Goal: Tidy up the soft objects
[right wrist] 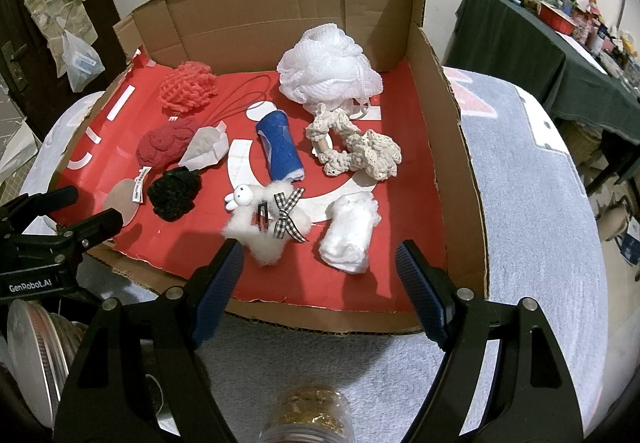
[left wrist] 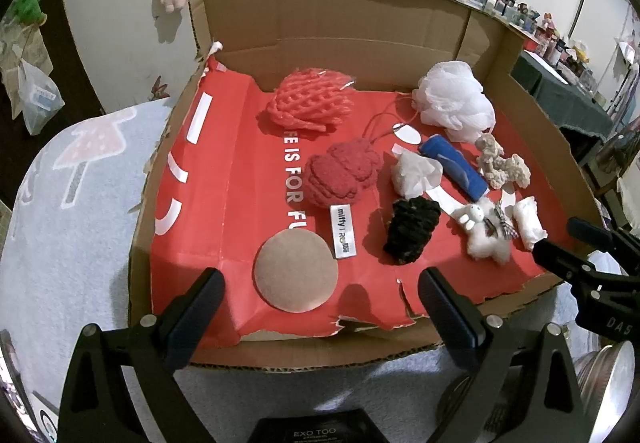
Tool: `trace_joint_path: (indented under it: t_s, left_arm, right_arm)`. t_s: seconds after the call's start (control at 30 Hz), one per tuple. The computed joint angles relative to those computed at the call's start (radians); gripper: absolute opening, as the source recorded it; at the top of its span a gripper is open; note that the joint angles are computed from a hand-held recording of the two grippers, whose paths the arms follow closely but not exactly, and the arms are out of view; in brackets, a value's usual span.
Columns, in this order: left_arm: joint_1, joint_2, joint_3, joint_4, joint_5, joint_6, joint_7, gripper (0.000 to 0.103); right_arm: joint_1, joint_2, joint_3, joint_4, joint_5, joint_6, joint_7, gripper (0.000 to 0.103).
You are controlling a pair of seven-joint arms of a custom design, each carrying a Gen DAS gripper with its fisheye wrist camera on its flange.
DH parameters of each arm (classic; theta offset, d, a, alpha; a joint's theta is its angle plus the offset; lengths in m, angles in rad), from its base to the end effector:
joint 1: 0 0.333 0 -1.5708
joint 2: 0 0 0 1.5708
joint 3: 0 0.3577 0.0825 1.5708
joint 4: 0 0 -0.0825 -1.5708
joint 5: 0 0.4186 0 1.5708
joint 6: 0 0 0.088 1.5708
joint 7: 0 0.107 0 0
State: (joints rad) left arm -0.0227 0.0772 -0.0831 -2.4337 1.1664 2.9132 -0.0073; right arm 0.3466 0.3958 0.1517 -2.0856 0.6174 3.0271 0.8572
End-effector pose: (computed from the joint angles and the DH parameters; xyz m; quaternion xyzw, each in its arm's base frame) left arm 0.5072 -0.1107 0.3084 -0.7930 0.5397 -0.1810 0.2169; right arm 0.5991 0.2701 0.2971 -0.8444 0.4518 -0.1075 0.2670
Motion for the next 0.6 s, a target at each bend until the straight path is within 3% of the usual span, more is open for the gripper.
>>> trace_joint_path:
  t_s: [0.5, 0.6]
  left_arm:
    - [0.001, -0.002, 0.0, -0.001, 0.0, 0.002, -0.004, 0.099]
    - [0.0, -0.008, 0.004, -0.003, 0.05, 0.01, -0.065, 0.099]
  right_arm:
    - [-0.002, -0.001, 0.002, -0.002, 0.007, 0.0, -0.008, 0.078]
    - [-0.005, -0.001, 0.004, -0.001, 0.009, -0.005, -0.012, 0.078]
